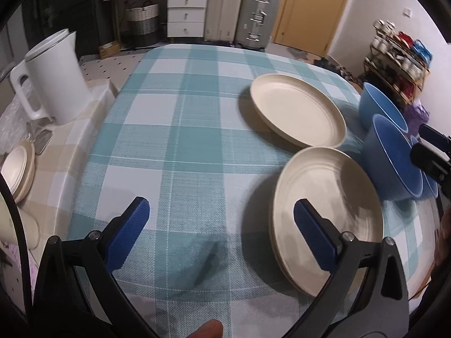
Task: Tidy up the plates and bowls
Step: 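Move the right tool to the rim of the stacked cream plates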
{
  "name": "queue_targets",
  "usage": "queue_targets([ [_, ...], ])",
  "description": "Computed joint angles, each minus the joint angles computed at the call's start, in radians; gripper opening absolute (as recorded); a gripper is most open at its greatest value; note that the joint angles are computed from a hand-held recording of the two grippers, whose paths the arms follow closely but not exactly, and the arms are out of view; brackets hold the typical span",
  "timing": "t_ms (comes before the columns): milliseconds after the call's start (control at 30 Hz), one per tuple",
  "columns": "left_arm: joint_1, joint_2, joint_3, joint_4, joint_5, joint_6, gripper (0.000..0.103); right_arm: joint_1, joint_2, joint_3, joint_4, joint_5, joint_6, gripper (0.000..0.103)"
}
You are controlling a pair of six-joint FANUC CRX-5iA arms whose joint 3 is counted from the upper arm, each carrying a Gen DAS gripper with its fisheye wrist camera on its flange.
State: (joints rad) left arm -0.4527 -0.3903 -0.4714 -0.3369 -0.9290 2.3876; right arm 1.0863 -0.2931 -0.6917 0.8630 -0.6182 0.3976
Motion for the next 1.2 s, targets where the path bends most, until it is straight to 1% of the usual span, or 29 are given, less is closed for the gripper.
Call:
queue_targets([
  [100,0.011,0.001,0.002,-0.002,-0.003,0.022,0.102,-0.029,0.013,0.022,-0.028,0.019,0.048,0.102],
  [267,0.025,0.02,0.026,-0.005,-0.004,0.017,0.102,-0.07,0.029,0.065,-0.093,0.037,0.132,0.102],
  [400,0.038,0.049,0.057,0.004,0.0,-0.004,0.102,-0.104,0.047,0.098,-0.127,0.039,0.174,0.102],
  [567,0.068,0.088,0.091,0.043,0.021,-0.056,0.102,-0.134,0.073,0.142,-0.177,0.039,0.253,0.102],
  [800,0.102,0.136,0.133,0.074,0.053,-0.074,0.102,-0.169,0.117,0.212,-0.232,0.027,0.353,0.102],
  [967,0.132,0.169,0.15,0.115,0.09,-0.139,0.102,-0.212,0.17,0.297,-0.345,0.003,0.477,0.102],
  [1033,0.132,0.187,0.166,0.112,0.093,-0.146,0.102,-0.226,0.19,0.326,-0.384,-0.012,0.511,0.102],
  [1200,0.147,0.239,0.195,0.127,0.116,-0.17,0.102,-0.281,0.266,0.436,-0.533,-0.054,0.63,0.102],
])
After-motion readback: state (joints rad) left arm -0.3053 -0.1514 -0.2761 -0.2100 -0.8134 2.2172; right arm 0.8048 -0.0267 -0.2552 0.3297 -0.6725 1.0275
